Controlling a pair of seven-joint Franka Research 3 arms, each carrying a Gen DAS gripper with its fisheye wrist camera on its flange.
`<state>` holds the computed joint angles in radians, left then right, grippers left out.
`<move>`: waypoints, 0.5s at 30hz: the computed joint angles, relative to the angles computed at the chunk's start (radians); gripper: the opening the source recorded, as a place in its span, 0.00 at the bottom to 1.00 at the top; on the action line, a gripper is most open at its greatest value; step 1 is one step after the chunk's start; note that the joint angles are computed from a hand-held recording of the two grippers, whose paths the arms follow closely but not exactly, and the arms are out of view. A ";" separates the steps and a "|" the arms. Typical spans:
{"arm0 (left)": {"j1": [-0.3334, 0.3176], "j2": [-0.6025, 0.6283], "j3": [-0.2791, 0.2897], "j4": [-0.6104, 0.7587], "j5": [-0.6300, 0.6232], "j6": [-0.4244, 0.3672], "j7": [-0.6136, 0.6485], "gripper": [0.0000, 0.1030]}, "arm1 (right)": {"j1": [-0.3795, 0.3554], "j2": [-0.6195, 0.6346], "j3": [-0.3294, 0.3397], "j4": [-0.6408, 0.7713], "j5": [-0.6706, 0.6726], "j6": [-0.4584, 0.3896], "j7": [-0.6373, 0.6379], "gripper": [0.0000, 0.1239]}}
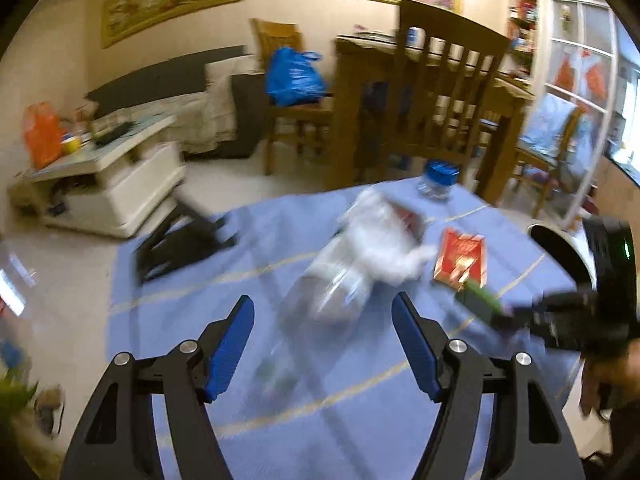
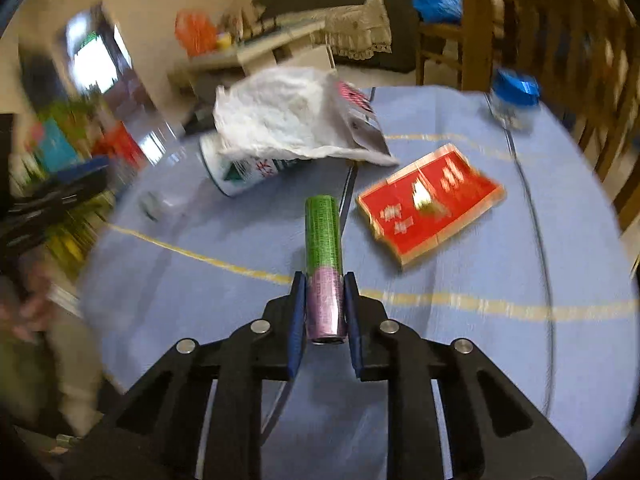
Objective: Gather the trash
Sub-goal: 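Grasp the green-pink tube with the right gripper while the left grasps the white plastic bag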
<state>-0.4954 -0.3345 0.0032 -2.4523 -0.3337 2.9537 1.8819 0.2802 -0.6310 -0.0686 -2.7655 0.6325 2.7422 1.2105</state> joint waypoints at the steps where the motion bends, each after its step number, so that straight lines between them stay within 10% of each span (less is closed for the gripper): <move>1: -0.018 0.050 0.009 0.058 -0.008 -0.017 0.017 0.67 | 0.004 -0.036 -0.024 -0.023 0.023 -0.011 -0.003 0.15; 5: 0.015 0.225 -0.046 0.252 0.027 -0.107 -0.007 0.66 | -0.036 -0.129 -0.045 -0.075 0.040 -0.046 0.015 0.15; 11: 0.104 0.347 -0.130 0.375 0.287 -0.187 -0.238 0.04 | -0.105 -0.256 -0.034 -0.130 0.007 -0.082 0.063 0.15; 15: 0.165 0.262 -0.179 0.279 0.375 -0.110 -0.314 0.03 | -0.108 -0.288 -0.056 -0.147 0.015 -0.067 0.069 0.15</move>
<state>-0.3303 -0.0724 -0.1756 -2.1737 0.0411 2.8437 1.5675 0.1722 -0.9188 -0.1250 -2.9130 0.6475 2.6754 1.2791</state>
